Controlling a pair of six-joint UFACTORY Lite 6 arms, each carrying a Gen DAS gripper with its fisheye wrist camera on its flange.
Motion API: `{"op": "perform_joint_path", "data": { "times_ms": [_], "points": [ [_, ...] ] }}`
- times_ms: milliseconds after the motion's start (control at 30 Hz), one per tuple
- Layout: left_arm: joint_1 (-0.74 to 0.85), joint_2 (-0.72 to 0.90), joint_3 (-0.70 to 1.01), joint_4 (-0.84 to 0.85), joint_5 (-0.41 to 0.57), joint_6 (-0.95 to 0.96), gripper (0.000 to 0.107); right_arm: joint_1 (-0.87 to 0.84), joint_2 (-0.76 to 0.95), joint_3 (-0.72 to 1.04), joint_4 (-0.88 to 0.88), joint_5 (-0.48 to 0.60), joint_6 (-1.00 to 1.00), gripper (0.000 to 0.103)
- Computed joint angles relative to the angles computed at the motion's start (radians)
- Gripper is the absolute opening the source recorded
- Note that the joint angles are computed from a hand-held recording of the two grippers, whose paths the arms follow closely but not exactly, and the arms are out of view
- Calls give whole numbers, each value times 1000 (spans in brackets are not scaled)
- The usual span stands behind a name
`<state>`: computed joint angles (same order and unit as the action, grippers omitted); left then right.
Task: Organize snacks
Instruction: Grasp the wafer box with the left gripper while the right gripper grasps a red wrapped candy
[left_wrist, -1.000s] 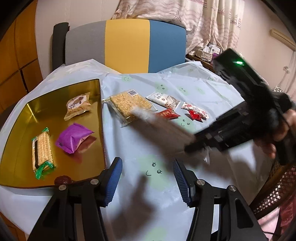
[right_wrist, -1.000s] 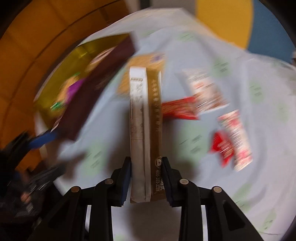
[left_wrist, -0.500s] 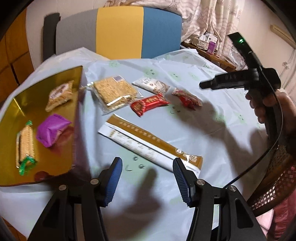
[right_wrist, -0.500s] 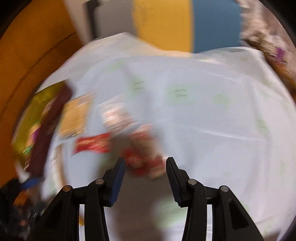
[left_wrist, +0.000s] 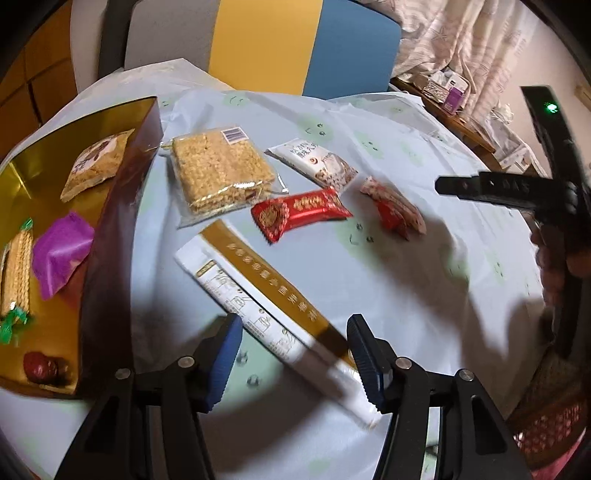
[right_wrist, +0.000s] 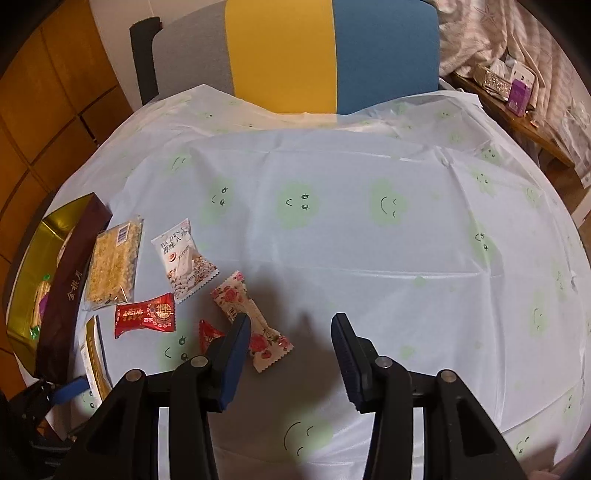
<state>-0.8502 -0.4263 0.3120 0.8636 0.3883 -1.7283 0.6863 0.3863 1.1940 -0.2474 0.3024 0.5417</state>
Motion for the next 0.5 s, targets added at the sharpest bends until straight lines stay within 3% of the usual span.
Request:
{"op": "perform_joint_path", "data": {
  "times_ms": [100, 200, 333, 500],
  "points": [
    [-9, 101, 48, 112, 14, -89, 59, 12, -1, 0, -44, 10, 36, 46],
    [-84, 148, 65, 204, 85, -171, 46, 14, -1, -1, -56, 4, 43, 46],
    [-186, 63, -8, 243, 134, -223, 36, 20, -5, -7, 74, -26, -110, 37],
    [-316, -36, -96, 248, 222, -312, 36, 84, 19, 11, 171, -29, -282, 36]
  ]
}}
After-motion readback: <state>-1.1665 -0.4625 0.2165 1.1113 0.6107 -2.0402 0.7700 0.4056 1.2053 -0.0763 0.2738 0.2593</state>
